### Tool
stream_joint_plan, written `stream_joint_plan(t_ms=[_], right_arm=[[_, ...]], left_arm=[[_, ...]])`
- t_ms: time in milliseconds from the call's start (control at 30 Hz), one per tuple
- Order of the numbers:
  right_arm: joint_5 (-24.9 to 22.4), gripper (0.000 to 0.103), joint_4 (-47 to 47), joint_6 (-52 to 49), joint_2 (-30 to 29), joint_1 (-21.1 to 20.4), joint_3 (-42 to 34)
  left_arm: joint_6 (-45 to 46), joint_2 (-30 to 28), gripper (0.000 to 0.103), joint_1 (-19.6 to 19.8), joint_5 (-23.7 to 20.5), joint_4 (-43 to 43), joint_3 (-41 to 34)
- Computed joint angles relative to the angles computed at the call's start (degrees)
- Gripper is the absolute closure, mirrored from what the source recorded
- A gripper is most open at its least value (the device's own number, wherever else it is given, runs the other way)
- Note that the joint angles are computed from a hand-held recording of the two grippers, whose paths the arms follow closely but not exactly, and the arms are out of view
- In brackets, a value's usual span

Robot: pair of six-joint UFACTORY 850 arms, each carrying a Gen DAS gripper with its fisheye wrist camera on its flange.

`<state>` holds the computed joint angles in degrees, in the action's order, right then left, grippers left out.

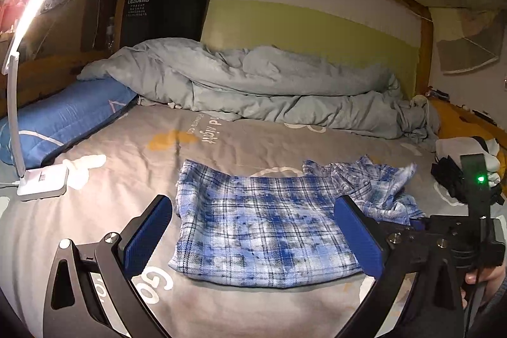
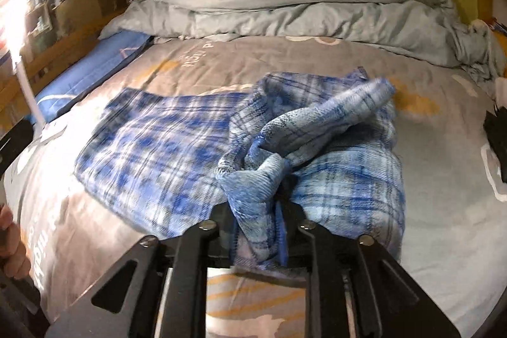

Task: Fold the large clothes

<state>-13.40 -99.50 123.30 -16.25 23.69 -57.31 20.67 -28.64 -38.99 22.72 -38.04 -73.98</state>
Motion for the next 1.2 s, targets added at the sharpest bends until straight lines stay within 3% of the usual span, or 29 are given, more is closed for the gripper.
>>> stream_joint_plan(t_ms=[67,167,267,400,533,733,900,1000,1067,1100,1167,1200], right_arm=[[1.45,0.078,0.59,-1.00,-0.07,0.04,-0.45],[4.58,0.061,-5.28,4.27,0.47,-0.19,-0.34],[5.61,0.059,-11.91,10.10,1.64,0.26,0.28],[3.58,0.043,-18.42,15.75,3.65,1.48,1.74],[0.44,0.025,-15.94,14.04,4.96,1.95,2.80],[-3.95,0.021,-9.50,11.38,5.56,0.95,3.72],[-1.99,0.021,-5.84,6.56,4.00,0.20,1.82],[-1.32,0.021,3.04,-5.43,1.60,1.05,-0.38],[-4.53,0.021,9.07,-13.66,-0.34,2.47,-1.76],[-6.92,0.026,11.72,-17.28,-1.36,3.20,-2.48],[-10.32,0.056,14.15,-21.42,-2.90,4.16,-3.49],[-8.95,0.082,12.97,-21.12,-2.95,3.96,-3.31]], left_arm=[[0.86,-0.30,0.000,-0.01,-0.16,-1.03,-0.26],[1.72,-0.59,0.000,0.04,-0.34,-1.81,-0.42],[1.73,-0.65,0.000,0.04,-0.30,-1.80,-0.45],[2.00,-0.67,0.000,0.01,-0.43,-2.00,-0.54],[-0.36,-0.48,0.000,0.23,-1.21,0.41,-0.44],[-0.46,-0.46,0.000,0.25,-1.26,0.49,-0.37],[1.95,-0.55,0.000,0.45,-1.91,-2.46,-0.65],[8.03,-1.26,0.000,0.79,-3.13,-9.14,-1.67],[9.90,-1.79,0.000,1.27,-4.08,-11.63,-2.26],[12.59,-2.24,0.000,1.56,-4.62,-14.91,-2.80],[18.21,-3.17,0.000,2.15,-5.63,-21.59,-3.96],[22.03,-3.65,0.000,2.38,-5.91,-25.99,-4.60]])
